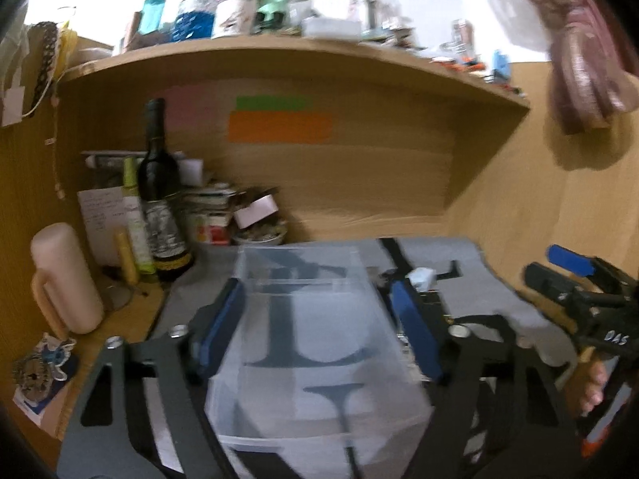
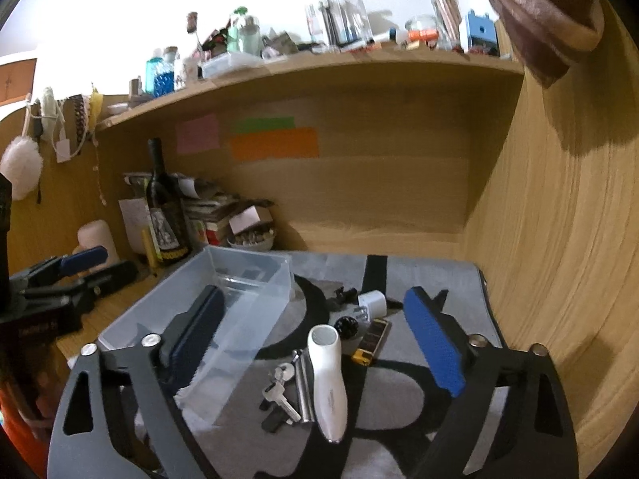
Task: Organize rigid objects
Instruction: 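Grasp the clear plastic box rim with the left gripper while the right gripper approaches the white device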
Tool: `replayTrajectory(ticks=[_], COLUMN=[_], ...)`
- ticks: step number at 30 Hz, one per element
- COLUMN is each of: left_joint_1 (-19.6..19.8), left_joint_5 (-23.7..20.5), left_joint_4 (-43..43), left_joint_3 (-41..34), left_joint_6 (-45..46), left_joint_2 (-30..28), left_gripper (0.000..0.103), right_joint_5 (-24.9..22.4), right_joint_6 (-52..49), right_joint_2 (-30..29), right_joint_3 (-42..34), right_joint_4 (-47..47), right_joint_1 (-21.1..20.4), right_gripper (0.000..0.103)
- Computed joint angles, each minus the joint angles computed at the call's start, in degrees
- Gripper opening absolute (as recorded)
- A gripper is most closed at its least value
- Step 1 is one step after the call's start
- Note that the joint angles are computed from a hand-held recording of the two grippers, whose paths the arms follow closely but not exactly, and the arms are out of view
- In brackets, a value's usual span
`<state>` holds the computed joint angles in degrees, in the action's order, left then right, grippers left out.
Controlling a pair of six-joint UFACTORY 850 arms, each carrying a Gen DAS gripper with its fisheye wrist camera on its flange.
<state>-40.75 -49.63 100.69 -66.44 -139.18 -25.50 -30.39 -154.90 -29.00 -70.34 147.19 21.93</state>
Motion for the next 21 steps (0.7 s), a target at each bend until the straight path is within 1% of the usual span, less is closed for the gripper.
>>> replayTrajectory(ticks=[2,3,6,8,10,12,15,16,18,19,21], left_joint_1=[1.1,2.0,4.3,5.7,7.4,9.3,12.4,13.1,14.7,15.1,16.0], left_joint_5=[1.2,2.4,5.6,7.6,10.5,14.2,21.3,23.0,26.4,27.3,29.5], left_joint_4=[-0.9,-1.1,-3.2,-4.0,-4.7,-5.7,-7.5,-8.2,-11.8,-13.3,-17.1], left_joint_3=[0.4,0.8,1.3,1.5,1.6,1.5,0.9,0.7,-0.1,-0.3,-0.9], left_joint_6=[0.1,0.0,1.2,2.0,3.1,4.5,6.7,7.5,11.1,12.7,16.6], left_joint_2=[0.3,0.6,0.9,1.0,0.9,0.8,0.1,-0.2,-1.2,-1.5,-2.3], left_gripper=[0.066,0.061,0.051,0.050,0.049,0.042,0.041,0.041,0.036,0.034,0.031], right_joint_5=[1.9,2.6,5.4,7.3,9.4,11.1,13.8,14.5,16.0,16.7,17.8], right_joint_6=[1.1,1.0,2.1,5.0,8.7,11.8,19.1,21.4,27.0,30.4,41.1], right_joint_2=[-1.0,-1.3,-2.6,-3.6,-4.8,-5.7,-7.6,-8.1,-9.4,-9.9,-11.4], right_joint_3=[-1.3,-1.8,-3.7,-5.3,-7.1,-8.5,-11.3,-12.0,-13.8,-14.6,-16.7], right_joint_4=[-1.1,-1.0,-1.7,-4.4,-7.7,-10.6,-17.7,-20.1,-25.7,-29.2,-40.1], right_joint_1=[-0.2,-0.2,-0.4,-0.7,-1.0,-1.1,-1.4,-1.4,-1.5,-1.4,-1.3], right_gripper=[0.075,0.074,0.063,0.057,0.054,0.050,0.048,0.048,0.048,0.048,0.047])
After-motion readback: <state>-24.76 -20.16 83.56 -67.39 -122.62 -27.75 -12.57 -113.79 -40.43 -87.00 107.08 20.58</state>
